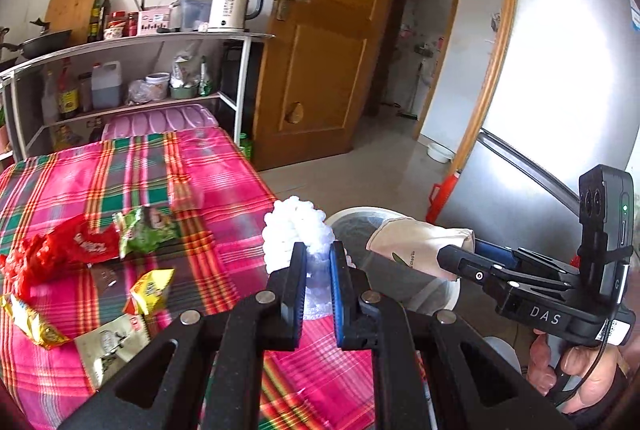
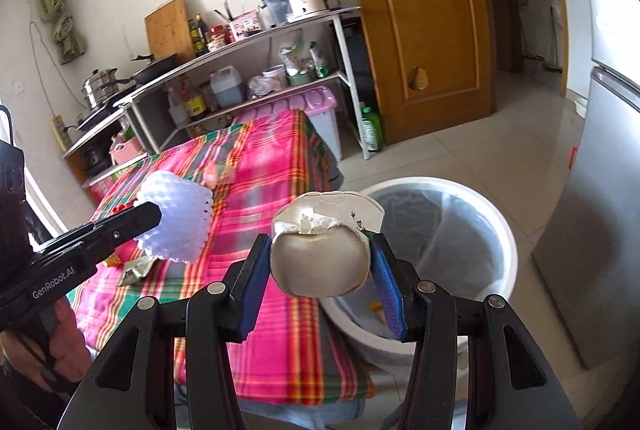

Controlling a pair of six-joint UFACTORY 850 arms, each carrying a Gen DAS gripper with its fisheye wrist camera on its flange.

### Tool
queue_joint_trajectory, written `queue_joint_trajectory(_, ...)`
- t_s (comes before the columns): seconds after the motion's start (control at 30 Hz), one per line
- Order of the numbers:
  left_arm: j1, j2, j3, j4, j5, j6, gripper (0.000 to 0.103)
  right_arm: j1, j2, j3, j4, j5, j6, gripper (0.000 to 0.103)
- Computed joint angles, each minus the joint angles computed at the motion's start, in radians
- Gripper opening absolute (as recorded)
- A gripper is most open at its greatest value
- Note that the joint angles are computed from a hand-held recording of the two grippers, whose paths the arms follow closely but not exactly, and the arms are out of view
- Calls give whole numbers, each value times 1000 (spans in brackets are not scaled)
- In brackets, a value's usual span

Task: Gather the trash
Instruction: 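Carry the bowl and mesh scrubber with both tools over the trash bin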

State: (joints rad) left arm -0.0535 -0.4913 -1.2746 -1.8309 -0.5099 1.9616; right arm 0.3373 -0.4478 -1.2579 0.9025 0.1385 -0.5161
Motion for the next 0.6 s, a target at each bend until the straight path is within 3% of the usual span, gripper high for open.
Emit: queue_joint_trajectory(0.6,-92,-118,-143,170,7,-154,12,-64,4,52,129,-4,-67,51)
